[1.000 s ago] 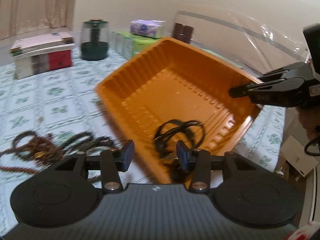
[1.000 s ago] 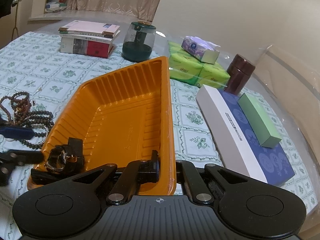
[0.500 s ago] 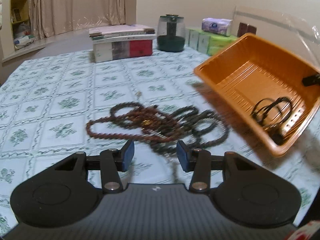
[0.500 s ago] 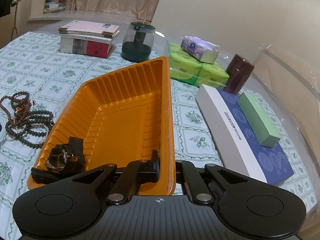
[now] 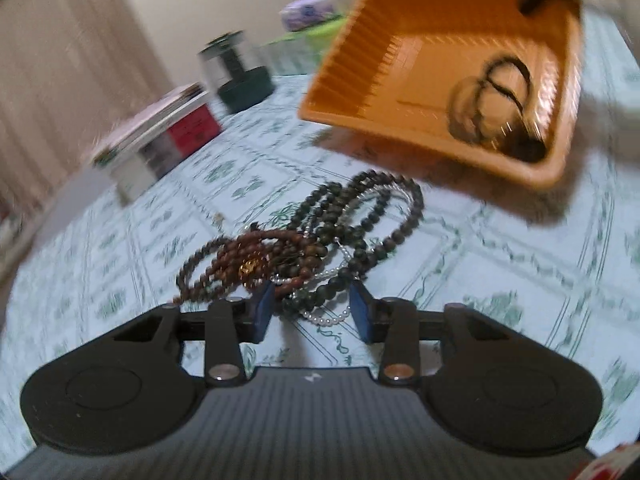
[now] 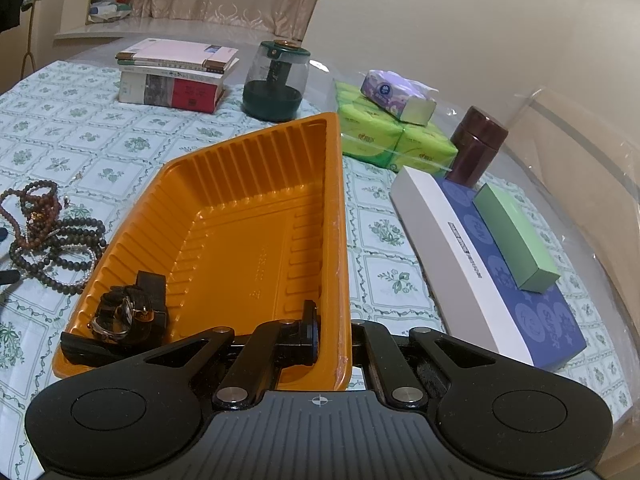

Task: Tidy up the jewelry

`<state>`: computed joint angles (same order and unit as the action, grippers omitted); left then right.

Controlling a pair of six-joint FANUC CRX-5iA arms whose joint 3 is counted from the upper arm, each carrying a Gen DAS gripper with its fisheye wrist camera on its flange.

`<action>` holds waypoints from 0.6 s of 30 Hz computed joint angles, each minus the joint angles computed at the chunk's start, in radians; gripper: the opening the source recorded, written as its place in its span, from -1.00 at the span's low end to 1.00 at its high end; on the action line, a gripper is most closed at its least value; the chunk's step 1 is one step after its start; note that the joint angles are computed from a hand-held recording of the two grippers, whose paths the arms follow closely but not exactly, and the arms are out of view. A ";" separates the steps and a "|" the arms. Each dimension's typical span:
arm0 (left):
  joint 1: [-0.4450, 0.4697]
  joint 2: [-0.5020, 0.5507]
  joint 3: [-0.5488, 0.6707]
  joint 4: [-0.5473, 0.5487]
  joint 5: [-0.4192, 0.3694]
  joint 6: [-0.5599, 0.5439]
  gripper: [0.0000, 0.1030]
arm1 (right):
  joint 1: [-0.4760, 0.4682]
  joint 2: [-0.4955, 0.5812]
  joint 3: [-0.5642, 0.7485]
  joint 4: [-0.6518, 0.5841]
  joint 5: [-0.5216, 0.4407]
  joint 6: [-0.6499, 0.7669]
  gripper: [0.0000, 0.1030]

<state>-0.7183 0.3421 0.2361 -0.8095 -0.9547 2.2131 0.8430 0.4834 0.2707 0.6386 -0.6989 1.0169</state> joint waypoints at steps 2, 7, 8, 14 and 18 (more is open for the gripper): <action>0.005 0.007 0.009 0.008 -0.002 -0.089 -0.55 | 0.000 0.000 0.000 0.001 -0.001 -0.001 -0.93; 0.024 0.022 0.026 0.052 -0.012 -0.270 -0.85 | 0.000 -0.001 -0.002 0.002 0.001 -0.002 -0.93; 0.022 0.019 0.023 0.045 -0.012 -0.277 -0.86 | -0.001 -0.001 -0.002 0.002 0.002 -0.002 -0.94; 0.039 -0.063 -0.015 0.061 0.033 -0.152 -0.88 | 0.000 -0.002 -0.006 0.010 0.007 -0.013 -0.93; 0.035 -0.121 -0.015 0.020 0.037 -0.074 -0.88 | 0.001 -0.007 -0.014 0.017 0.014 -0.023 -0.93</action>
